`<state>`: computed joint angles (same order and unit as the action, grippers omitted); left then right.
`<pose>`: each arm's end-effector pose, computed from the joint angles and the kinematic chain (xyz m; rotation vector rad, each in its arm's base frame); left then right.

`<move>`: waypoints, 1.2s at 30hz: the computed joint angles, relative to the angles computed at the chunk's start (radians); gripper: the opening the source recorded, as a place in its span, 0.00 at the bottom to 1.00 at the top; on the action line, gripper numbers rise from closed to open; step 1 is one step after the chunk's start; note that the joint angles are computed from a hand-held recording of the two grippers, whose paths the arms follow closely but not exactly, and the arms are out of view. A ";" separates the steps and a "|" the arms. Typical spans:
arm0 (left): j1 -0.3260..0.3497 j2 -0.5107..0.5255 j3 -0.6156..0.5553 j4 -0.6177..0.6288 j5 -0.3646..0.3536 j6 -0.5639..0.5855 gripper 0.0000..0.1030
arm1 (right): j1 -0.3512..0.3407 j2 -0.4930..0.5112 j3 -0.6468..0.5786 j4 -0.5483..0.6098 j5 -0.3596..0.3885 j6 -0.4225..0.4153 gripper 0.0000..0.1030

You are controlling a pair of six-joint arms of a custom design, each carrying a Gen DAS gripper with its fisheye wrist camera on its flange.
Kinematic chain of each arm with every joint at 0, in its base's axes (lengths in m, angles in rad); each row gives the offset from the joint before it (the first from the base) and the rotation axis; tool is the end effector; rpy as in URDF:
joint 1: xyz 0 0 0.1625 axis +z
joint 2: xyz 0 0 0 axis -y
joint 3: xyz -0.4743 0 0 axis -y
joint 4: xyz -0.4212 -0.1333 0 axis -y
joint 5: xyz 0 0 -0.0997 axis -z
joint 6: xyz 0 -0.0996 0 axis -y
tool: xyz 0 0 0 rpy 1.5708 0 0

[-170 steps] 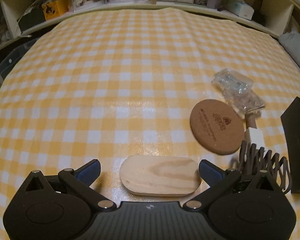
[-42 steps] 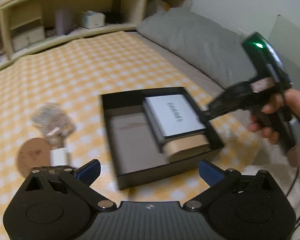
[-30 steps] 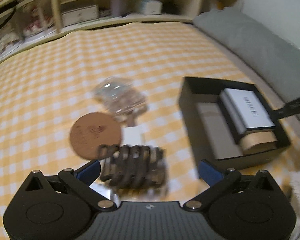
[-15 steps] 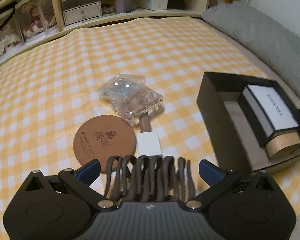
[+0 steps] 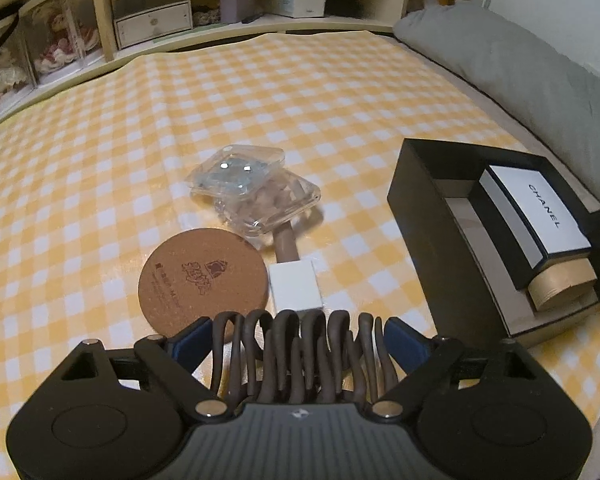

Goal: Organize rigid objects
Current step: 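Carry the coiled cable with the left tool and lower it into the black box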

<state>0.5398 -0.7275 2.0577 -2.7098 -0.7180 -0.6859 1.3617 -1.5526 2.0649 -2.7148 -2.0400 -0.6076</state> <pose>-0.3562 -0.4562 -0.0144 0.5075 2.3120 -0.6648 -0.0192 -0.5159 0.4174 0.2945 -2.4161 0.4975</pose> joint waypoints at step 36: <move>0.013 0.278 -0.436 -0.040 0.014 0.002 0.87 | -0.002 -0.003 -0.001 0.006 0.004 -0.003 0.06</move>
<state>0.5533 -0.4495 1.6216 -2.7499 -0.7039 -0.6835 1.3594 -1.5557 2.0643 -2.7085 -2.0357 -0.6110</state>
